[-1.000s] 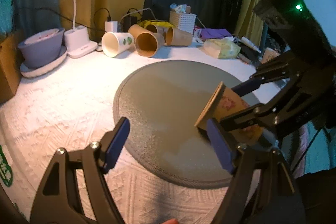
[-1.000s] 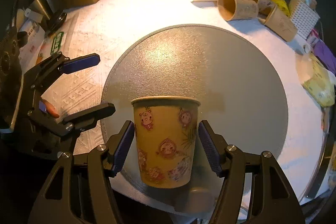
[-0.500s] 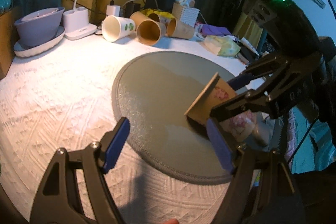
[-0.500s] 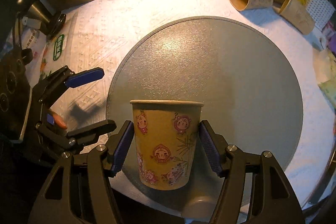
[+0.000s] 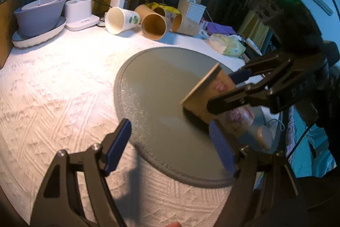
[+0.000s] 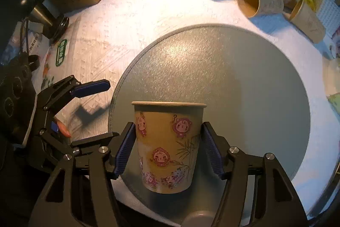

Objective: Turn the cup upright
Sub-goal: 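Grasp the cup body with the right gripper while the left gripper releases it, then rotate the cup upright with the right gripper and lower it onto the mat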

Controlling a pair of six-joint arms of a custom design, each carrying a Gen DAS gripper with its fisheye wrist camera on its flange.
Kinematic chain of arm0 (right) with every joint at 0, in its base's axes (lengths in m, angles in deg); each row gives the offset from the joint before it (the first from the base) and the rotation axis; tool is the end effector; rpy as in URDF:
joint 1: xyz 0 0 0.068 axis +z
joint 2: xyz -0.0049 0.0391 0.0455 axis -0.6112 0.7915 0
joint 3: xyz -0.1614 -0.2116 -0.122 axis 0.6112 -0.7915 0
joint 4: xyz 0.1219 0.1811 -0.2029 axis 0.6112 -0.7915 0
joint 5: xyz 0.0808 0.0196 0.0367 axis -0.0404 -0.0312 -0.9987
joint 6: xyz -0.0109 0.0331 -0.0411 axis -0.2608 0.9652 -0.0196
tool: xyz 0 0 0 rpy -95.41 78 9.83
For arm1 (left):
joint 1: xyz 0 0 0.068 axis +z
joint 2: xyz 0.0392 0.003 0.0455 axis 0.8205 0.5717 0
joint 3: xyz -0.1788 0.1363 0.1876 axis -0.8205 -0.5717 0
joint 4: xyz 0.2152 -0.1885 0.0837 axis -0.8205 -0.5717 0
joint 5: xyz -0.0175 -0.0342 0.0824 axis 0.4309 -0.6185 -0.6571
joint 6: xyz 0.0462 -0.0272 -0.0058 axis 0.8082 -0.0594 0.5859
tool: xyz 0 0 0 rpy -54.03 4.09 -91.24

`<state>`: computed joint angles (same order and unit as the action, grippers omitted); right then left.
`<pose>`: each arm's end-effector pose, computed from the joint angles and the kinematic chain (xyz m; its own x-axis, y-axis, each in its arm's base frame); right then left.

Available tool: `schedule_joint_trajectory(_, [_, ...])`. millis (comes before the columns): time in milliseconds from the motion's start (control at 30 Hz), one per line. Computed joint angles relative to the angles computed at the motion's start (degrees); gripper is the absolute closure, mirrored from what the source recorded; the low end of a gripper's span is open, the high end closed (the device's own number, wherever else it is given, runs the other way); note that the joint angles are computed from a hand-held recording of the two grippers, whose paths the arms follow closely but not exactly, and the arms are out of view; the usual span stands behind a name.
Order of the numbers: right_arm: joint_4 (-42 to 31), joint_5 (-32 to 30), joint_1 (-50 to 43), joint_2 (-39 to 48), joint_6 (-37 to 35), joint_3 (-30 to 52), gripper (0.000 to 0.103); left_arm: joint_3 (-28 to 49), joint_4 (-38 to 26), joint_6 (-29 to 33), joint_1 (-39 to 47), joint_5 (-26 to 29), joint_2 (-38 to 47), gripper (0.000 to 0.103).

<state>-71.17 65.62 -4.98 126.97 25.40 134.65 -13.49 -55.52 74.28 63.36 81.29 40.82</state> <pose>0.2968 0.1919 0.1185 -0.8604 -0.3307 -0.3877 -0.3970 0.9120 0.1029 0.2601 0.0134 0.1311 -0.6902 0.2178 -0.6901 0.5649 0.7582 -0.3257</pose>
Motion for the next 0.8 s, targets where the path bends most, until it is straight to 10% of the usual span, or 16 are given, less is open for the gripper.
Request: schedule_joint_trajectory(800, [50.0,10.3,-3.3,-6.6,-9.8,-22.6,0.038,6.2,3.4,-6.7,-5.5,-13.5,4.4,0.026])
